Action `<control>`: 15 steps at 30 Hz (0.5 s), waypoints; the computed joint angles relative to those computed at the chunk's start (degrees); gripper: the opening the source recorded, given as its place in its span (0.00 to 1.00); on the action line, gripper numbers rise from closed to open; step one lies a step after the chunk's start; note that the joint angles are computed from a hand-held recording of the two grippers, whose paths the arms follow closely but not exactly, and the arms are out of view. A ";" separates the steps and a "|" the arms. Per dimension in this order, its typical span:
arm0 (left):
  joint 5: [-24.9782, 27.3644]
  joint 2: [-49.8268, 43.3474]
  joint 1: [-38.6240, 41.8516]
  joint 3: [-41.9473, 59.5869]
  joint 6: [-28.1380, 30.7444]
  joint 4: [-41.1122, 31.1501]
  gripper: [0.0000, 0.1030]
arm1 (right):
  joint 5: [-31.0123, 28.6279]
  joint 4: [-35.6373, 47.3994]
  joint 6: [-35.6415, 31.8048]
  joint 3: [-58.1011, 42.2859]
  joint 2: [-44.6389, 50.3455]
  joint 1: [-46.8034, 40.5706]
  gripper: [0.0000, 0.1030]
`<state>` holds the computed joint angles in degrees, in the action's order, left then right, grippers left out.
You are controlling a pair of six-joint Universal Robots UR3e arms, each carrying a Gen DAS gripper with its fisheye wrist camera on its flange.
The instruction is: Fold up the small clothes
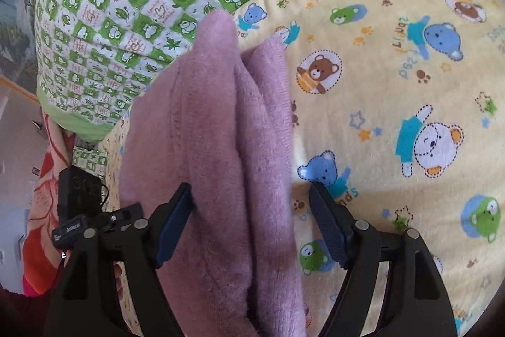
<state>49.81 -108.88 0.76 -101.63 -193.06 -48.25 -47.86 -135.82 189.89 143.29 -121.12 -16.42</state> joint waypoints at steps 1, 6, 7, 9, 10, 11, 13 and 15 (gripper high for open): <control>0.35 0.16 -0.20 -0.13 0.17 0.41 0.52 | 2.37 1.58 -1.14 1.07 -1.08 -1.63 0.46; 0.36 4.20 0.25 -2.86 3.18 0.36 0.37 | 6.57 2.36 2.16 4.75 -6.29 -3.42 0.28; 0.49 5.10 0.25 -3.25 3.32 0.24 0.36 | 5.71 -0.09 4.84 4.29 -5.99 -1.85 0.27; 0.72 6.86 0.12 -3.58 3.21 0.08 0.35 | 4.20 -2.99 8.85 2.86 -5.82 0.94 0.27; 0.80 8.42 0.26 -4.26 3.31 -0.15 0.35 | 3.91 -4.33 11.01 2.19 -5.98 2.18 0.27; 0.79 10.27 0.62 -5.07 3.58 -0.68 0.35 | 3.60 -5.85 12.68 1.45 -5.46 3.30 0.26; 0.45 14.40 2.10 -7.03 4.26 -2.21 0.35 | 2.50 -8.33 16.26 -0.45 -4.86 6.29 0.26; -0.55 18.46 4.44 -9.19 5.74 -4.37 0.35 | 1.69 -9.86 18.61 -2.23 -4.26 8.80 0.26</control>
